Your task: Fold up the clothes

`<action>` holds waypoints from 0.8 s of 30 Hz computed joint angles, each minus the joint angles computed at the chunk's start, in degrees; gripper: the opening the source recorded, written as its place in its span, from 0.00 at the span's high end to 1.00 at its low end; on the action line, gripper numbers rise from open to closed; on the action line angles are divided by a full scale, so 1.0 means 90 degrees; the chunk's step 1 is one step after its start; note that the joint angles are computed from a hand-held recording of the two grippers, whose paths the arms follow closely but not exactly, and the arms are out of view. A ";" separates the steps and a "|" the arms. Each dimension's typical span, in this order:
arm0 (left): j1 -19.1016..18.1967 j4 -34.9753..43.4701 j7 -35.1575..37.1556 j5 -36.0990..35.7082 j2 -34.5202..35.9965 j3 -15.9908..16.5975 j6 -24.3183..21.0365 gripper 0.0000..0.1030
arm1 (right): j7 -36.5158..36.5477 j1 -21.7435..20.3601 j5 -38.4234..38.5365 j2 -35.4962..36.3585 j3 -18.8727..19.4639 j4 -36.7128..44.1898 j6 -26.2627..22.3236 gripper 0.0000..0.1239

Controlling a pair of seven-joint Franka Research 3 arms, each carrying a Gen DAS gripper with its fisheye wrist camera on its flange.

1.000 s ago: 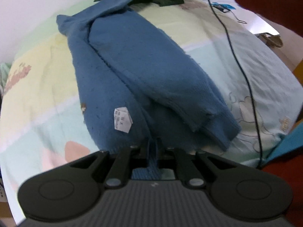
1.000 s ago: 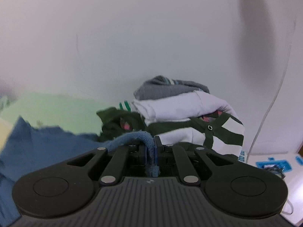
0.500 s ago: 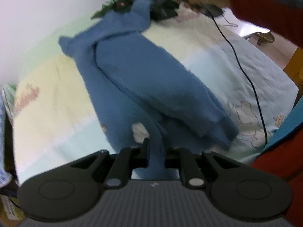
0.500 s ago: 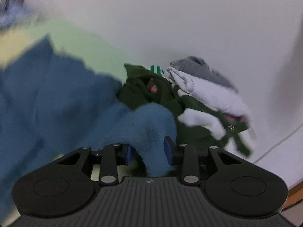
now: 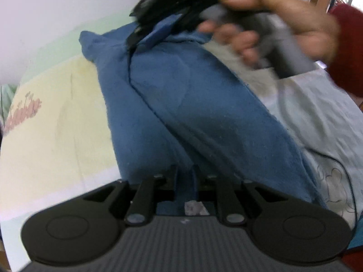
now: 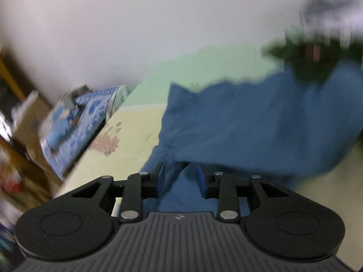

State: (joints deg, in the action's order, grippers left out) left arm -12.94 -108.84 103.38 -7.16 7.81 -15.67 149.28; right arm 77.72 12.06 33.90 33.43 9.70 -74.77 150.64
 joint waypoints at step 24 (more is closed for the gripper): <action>0.0100 -0.0179 0.2061 -0.1776 -0.0269 -0.0071 -0.0450 0.79 | -0.0347 -0.0377 -0.0057 0.0401 0.0611 0.0518 -0.0146 0.65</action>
